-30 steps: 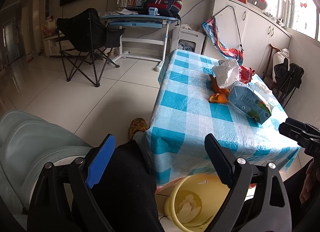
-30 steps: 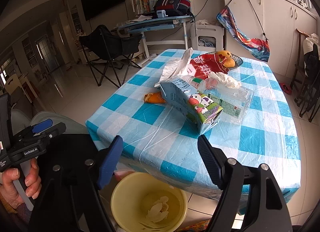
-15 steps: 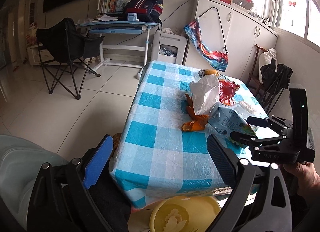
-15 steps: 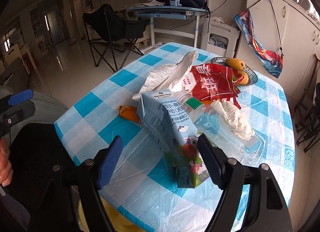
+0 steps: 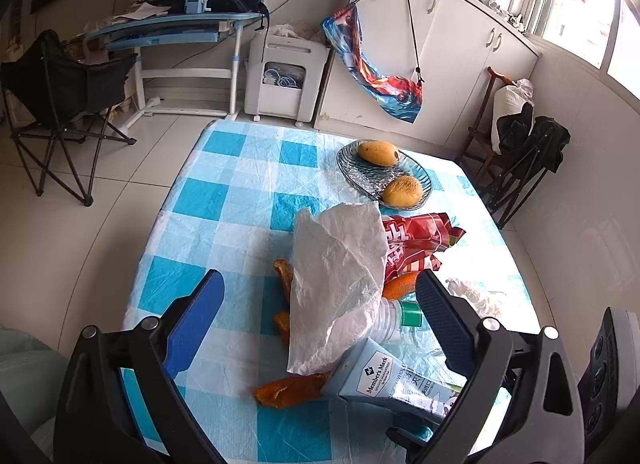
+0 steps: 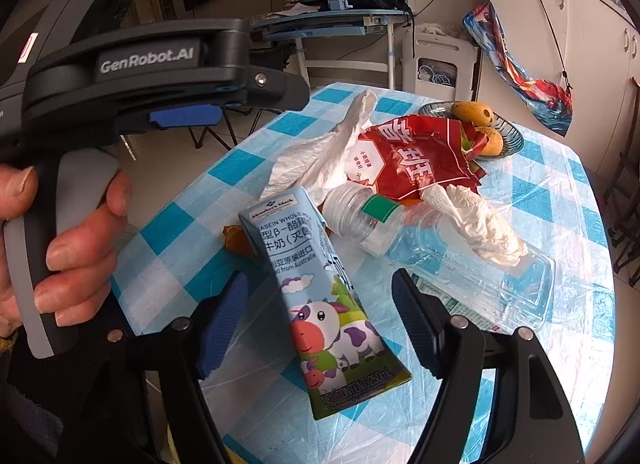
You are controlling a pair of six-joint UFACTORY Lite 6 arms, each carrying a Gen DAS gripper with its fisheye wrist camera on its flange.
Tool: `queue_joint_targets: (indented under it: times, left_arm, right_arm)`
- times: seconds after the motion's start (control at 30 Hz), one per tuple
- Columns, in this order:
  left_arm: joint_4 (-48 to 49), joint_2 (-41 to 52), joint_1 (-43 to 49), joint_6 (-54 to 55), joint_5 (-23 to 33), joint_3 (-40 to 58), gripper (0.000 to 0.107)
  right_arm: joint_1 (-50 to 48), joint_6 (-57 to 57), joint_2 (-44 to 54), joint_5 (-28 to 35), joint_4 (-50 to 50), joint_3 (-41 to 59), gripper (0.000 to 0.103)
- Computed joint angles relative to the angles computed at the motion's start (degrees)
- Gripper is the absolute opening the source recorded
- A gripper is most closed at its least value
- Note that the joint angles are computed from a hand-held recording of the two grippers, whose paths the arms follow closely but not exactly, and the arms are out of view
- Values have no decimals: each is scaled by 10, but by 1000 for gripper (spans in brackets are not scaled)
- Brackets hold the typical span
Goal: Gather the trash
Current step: 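Grasp the milk carton with the right tool while the left tool grasps a white plastic bag, then carry the carton and bag over the yellow basin and release both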
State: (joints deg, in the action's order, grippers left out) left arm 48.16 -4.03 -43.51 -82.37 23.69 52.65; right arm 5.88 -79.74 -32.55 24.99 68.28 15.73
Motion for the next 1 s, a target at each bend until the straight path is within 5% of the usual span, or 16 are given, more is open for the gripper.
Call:
queue_joint_targets:
  times: [0.07, 0.17, 0.2, 0.27, 0.33, 0.53, 0.67, 0.77, 0.87, 0.97, 1.0]
  left_arm:
    - [-46, 70, 19, 55, -4, 54, 93]
    - [-103, 153, 37, 135, 6, 118, 86]
    - [-122, 175, 40, 167, 11, 136, 77]
    - [-173, 196, 55, 235, 1, 144, 24]
    - [-180, 179, 69, 235, -21, 119, 7]
    - [-6, -34, 91, 41, -90, -55, 4]
    - [-38, -180, 85, 61, -56, -133, 4]
    - [-64, -286, 58, 70, -3, -182, 4]
    - [-73, -368, 16, 57, 58, -218, 4]
    - [-62, -432, -48, 14, 125, -250, 4]
    - [-58, -449, -66, 1, 141, -261, 4]
  right_arm:
    - [7, 20, 1, -4, -16, -3, 46]
    - [-5, 35, -13, 12, -27, -13, 42]
    - [-9, 39, -17, 18, -31, -14, 42]
    - [-14, 46, -34, 26, -39, -20, 37]
    - [-20, 47, -48, 39, -37, -25, 34]
    - [-30, 73, -92, 68, -49, -33, 33]
    - [-76, 71, -114, 127, -43, -29, 31]
    - [-81, 99, -138, 144, -66, -29, 3]
    - [-48, 133, -139, 113, -98, -22, 4]
    - [-17, 194, -157, 76, -151, -28, 18]
    - [-21, 201, -152, 76, -158, -27, 43]
